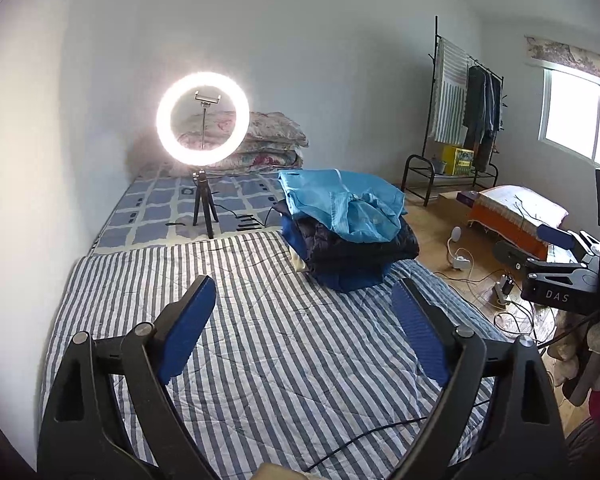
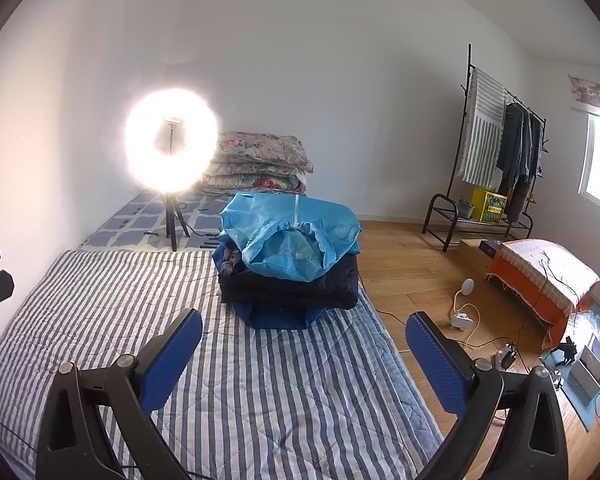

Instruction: Fold large clothes

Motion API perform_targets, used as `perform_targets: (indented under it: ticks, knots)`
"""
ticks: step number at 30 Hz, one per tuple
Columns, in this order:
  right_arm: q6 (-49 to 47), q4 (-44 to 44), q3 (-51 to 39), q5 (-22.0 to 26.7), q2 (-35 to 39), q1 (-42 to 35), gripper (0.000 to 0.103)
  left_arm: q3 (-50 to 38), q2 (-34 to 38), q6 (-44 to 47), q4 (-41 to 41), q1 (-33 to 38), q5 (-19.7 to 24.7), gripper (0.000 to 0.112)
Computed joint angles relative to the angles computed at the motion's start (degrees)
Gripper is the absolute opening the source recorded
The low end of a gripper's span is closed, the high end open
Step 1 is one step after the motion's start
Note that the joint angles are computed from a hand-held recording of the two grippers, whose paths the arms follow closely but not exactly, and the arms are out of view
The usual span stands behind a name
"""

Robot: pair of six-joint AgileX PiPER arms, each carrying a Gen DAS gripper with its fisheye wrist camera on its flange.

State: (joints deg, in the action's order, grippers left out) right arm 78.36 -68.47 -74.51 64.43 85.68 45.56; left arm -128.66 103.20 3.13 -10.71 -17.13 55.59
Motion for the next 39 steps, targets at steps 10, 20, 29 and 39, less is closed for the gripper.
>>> perform_targets:
  ticks: [10, 20, 29, 39]
  knots:
    - [1.8, -0.9, 1.3, -0.6, -0.4, 0.4, 0.103, 2.6, -1.7, -3.1, 6.7, -2.4, -1.9, 0.103]
    - [1.6, -0.5, 1.4, -1.6, 0.4, -0.2, 0.103, 2.7, -0.7, -4.7, 10.4, -3.7, -1.4, 0.103]
    - [2.1, 0.2, 1.8, -3.1, 0.2, -1.2, 0.103, 4.5, -1.0, -4.5, 10.9, -3.9, -2.4, 0.103]
    - [2.1, 0.2, 1.8, -2.9, 0.5, -1.0, 0.103, 5.9, -1.6, -4.4, 11.4, -4.2, -3.2, 0.103]
